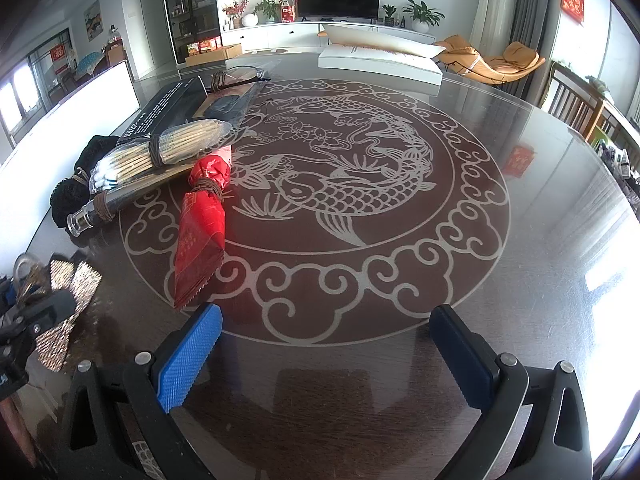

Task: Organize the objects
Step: 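Close the left gripper on the silver bow hair clip, then lift the bow clip with the left gripper while the right gripper grasps the red packaged tube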

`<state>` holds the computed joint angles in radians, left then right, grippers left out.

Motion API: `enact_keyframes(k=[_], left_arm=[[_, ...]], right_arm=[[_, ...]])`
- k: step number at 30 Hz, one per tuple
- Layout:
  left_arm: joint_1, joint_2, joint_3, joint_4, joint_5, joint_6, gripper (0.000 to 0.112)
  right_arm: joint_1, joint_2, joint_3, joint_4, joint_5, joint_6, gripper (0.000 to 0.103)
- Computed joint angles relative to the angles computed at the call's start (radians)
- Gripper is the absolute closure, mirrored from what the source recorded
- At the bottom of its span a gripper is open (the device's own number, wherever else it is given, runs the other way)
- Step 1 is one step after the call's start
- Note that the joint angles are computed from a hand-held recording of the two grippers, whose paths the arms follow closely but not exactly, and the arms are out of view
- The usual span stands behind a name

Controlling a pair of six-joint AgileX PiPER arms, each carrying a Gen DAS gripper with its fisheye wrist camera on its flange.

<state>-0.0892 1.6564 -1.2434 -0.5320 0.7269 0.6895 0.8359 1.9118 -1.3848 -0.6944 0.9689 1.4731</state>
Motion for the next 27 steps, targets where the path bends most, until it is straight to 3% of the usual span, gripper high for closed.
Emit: enact_keyframes(k=[8, 16, 19, 27], left_arm=[[0.17, -0.035, 0.07, -0.087, -0.004, 0.093, 0.06], [0.144, -0.087, 0.148, -0.053, -0.087, 0.109, 0.057], [0.129, -0.079, 0.144, 0.023, -0.104, 0.031, 0.042], [0.087, -0.055, 0.135, 0.105, -0.151, -0.035, 0.033]], right_arm=[[0.0, 0.001, -0.001, 0.0, 0.0, -0.001, 0.0], [0.0, 0.001, -0.001, 0.0, 0.0, -0.001, 0.0], [0.0, 0.001, -0.002, 0.001, 0.0, -0.002, 0.0], [0.001, -0.001, -0.001, 0.002, 0.002, -0.001, 0.0]])
